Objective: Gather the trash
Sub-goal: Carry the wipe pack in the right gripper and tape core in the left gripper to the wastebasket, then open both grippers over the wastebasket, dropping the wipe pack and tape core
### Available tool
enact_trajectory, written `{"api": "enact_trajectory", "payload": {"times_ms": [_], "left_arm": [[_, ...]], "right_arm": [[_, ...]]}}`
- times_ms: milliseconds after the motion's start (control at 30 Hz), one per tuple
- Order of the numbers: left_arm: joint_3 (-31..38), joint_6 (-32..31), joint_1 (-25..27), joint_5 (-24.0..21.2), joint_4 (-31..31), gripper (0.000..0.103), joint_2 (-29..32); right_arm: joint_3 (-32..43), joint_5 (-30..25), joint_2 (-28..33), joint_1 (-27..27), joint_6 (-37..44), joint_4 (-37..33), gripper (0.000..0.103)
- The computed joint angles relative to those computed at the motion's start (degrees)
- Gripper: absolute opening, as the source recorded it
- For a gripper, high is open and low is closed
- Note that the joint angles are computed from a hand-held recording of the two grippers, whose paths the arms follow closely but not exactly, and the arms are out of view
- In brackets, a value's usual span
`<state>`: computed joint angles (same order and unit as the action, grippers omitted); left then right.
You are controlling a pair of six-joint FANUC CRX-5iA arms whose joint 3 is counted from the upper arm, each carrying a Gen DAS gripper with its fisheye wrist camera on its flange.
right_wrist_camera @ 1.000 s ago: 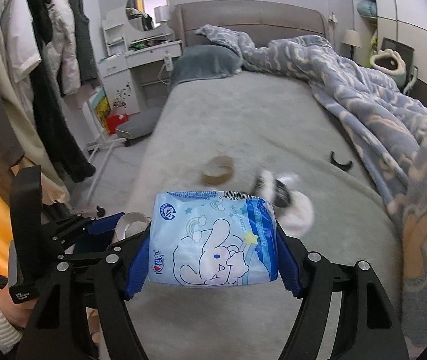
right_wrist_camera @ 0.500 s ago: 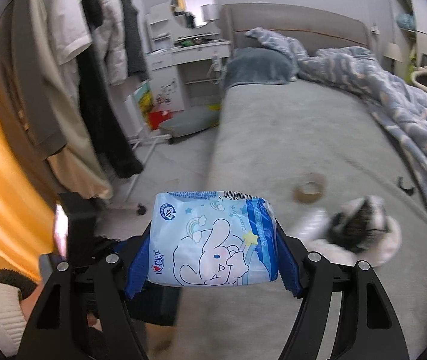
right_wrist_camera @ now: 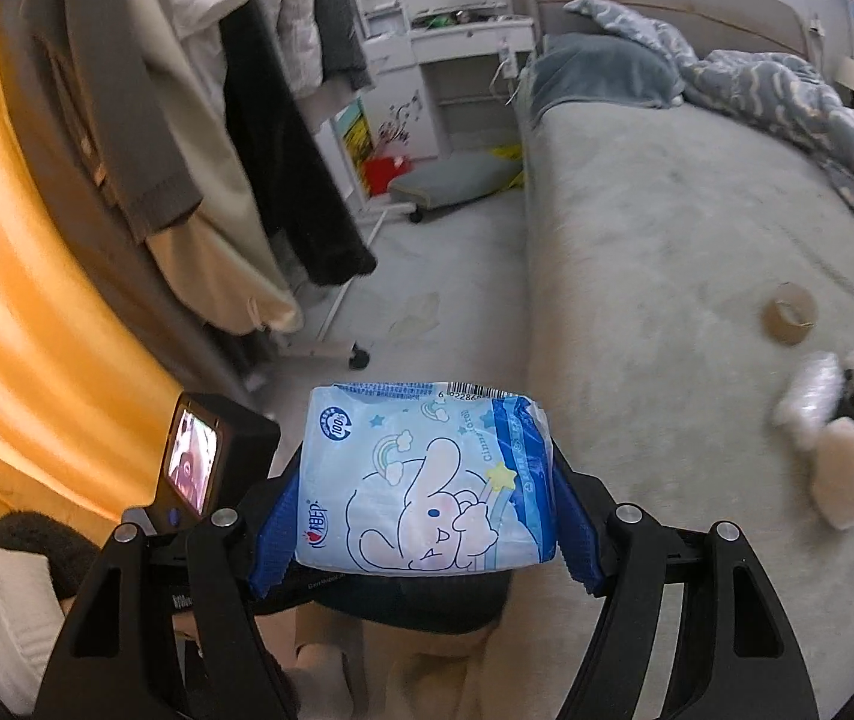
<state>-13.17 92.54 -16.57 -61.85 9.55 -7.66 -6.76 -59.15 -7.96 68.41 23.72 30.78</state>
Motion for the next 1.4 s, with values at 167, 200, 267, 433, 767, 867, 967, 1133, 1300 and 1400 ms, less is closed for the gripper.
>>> {"api": "enact_trajectory", "payload": {"times_ms": [167, 200, 267, 433, 767, 867, 967, 1133, 1300, 1400], "left_arm": [[-1.1, -0.6, 2.0, -1.8, 1.4, 0.056, -0.6], [-1.3, -1.0, 2.5, -2.0, 1.8, 0.057, -0.8], [-1.9, -1.8, 3.5, -2.0, 2.4, 0.061, -1.6], [-3.8, -4.2, 6.5, -0.8, 5.5, 0.074, -3.7], [-5.8, -5.6, 11.8, 0.7, 7.5, 0.078, -8.2], [-6.0, -5.9, 12.5, 1.4, 6.8, 0.078, -9.6], [-6.4, -5.6, 13.4, 2.9, 7.2, 0.078, -11.5], [-6.8, -4.7, 14.3, 5.9, 7.3, 0.086, -14.2], [-4.9, -3.0, 12.9, 7.1, 5.5, 0.088, -14.5], [-3.7, -3.6, 11.7, 7.9, 5.3, 0.092, -14.6]], "right_arm": [[1.8, 1.1, 2.5, -1.5, 2.7, -5.0, 0.073], [2.0, 1.2, 2.8, -1.7, 3.0, -5.6, 0.073], [2.7, 1.3, 3.9, -2.0, 3.8, -6.6, 0.073], [3.9, 0.9, 5.8, -2.7, 5.0, -8.2, 0.073], [7.3, -1.8, 10.0, -3.6, 8.7, -12.3, 0.073], [9.1, -3.9, 12.2, -4.0, 10.6, -14.8, 0.073], [9.5, -4.4, 13.3, -4.5, 11.2, -17.4, 0.073], [9.9, -4.1, 14.4, -5.3, 11.6, -18.7, 0.073], [10.6, -5.0, 15.5, -5.7, 13.6, -20.5, 0.073], [10.7, -4.8, 16.0, -5.6, 14.0, -20.4, 0.075]]}}
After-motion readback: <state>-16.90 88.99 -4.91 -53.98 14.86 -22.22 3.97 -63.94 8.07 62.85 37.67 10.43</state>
